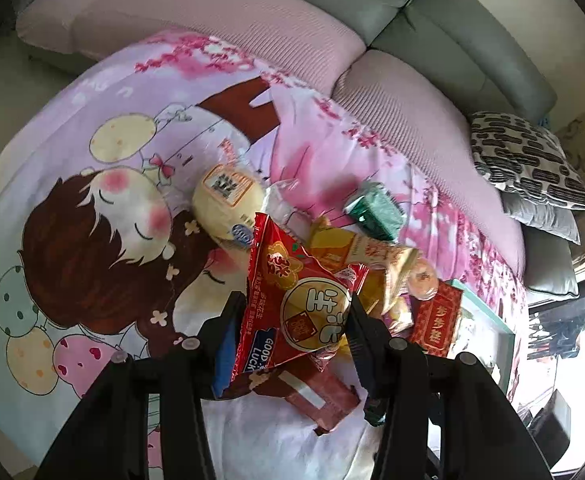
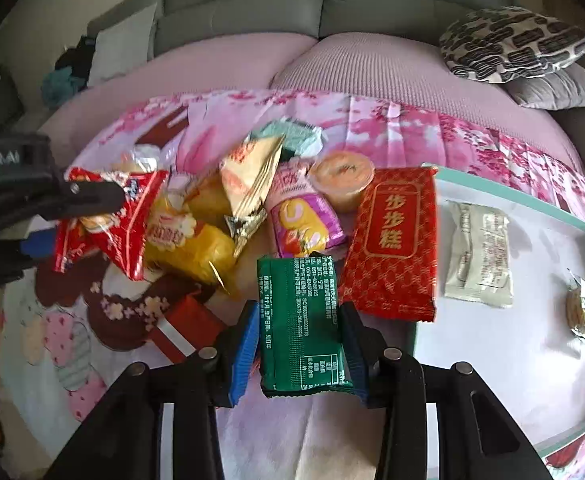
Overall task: Organize snacks
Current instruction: 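Carry both packs over the tray and open both tools to release them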
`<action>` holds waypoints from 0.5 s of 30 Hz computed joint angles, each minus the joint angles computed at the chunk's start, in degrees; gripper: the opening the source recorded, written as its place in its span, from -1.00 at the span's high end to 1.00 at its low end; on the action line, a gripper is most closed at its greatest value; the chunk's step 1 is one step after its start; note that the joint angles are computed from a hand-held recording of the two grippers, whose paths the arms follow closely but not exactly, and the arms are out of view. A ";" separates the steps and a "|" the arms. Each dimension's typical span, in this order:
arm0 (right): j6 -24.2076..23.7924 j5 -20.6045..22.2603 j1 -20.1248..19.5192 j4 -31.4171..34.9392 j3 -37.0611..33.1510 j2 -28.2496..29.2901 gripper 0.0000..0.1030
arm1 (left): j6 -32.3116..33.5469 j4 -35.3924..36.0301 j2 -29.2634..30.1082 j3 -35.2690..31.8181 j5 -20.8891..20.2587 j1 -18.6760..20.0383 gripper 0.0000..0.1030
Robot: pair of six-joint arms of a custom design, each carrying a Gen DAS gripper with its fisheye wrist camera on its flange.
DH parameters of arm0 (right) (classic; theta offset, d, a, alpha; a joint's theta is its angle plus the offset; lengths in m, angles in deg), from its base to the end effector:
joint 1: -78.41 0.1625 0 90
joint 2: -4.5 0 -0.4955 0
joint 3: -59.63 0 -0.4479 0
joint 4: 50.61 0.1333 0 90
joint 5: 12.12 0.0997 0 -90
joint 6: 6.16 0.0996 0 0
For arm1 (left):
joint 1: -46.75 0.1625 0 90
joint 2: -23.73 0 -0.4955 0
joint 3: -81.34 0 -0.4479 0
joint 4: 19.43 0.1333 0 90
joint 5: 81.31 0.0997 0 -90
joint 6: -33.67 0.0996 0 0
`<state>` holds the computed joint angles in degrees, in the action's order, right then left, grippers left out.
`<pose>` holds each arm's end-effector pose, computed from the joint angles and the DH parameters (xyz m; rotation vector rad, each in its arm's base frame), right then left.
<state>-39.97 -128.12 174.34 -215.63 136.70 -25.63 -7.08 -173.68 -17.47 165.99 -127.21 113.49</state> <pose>0.1785 -0.8506 0.0519 0.7280 -2.4473 0.4769 -0.1363 -0.8302 0.1494 -0.5673 2.4577 -0.9315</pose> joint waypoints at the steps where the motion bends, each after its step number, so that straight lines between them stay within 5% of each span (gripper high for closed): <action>1: 0.44 0.83 -0.03 -0.20 0.26 -0.43 0.18 | 0.80 -1.04 0.07 0.08 0.11 -0.24 0.02; 10: 4.69 5.32 -0.88 -1.91 3.08 -4.45 0.18 | 6.68 -6.40 1.73 -0.55 -1.77 -1.56 0.02; 15: 7.86 3.62 -1.95 -4.07 3.62 -5.88 0.18 | 10.49 -7.71 3.72 -2.09 -4.35 -2.35 0.02</action>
<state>-32.10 -124.50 172.40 -219.70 140.31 -31.51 3.41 -181.39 -13.76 163.89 -131.57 111.14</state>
